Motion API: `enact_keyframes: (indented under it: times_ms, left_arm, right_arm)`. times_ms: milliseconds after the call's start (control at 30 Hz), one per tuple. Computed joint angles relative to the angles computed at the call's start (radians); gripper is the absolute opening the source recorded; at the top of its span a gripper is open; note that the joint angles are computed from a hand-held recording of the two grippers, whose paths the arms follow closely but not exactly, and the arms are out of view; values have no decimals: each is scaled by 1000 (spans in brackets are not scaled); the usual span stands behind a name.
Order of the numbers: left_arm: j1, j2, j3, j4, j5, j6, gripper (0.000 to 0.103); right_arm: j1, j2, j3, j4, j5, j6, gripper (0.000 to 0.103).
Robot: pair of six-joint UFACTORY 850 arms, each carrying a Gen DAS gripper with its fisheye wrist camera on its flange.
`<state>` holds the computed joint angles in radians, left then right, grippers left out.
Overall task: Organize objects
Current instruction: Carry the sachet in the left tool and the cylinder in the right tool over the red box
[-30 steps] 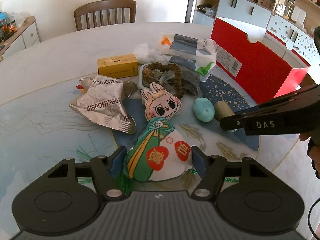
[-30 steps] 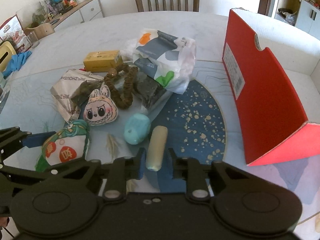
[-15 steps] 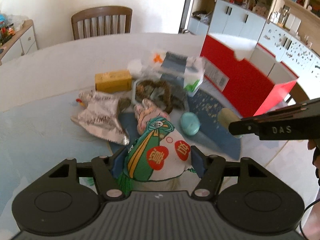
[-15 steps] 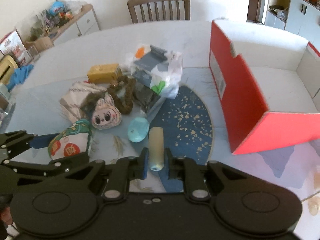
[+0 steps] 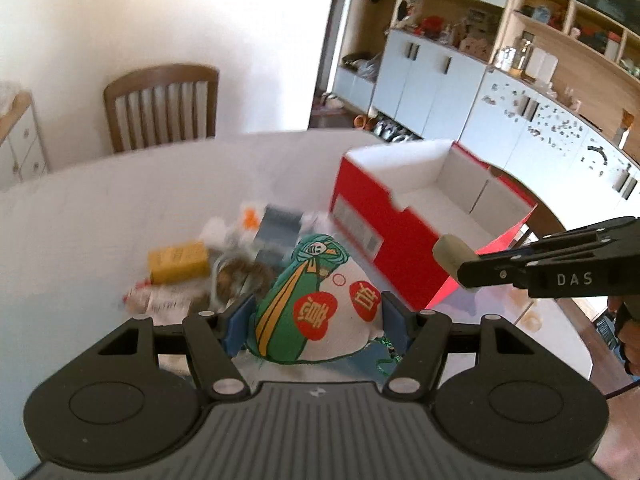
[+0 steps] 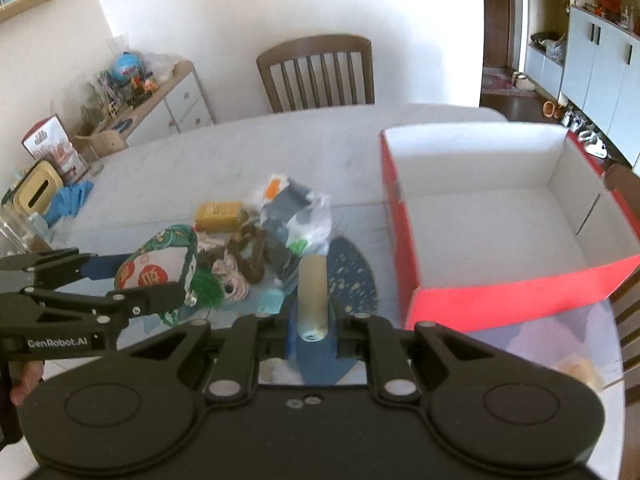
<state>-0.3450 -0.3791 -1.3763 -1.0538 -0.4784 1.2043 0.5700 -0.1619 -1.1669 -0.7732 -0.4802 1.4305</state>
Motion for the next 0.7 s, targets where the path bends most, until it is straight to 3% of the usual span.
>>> enact_keyframes:
  times_ms: [400,700]
  left_arm:
    - [-110,-87,-246,229,-12,-315,67]
    - [-227,-223,-465,498,1,-623,67]
  right_arm:
    - [-111,115,73,21,35,-151,14]
    - [-239,188,152,121,96,-334,14]
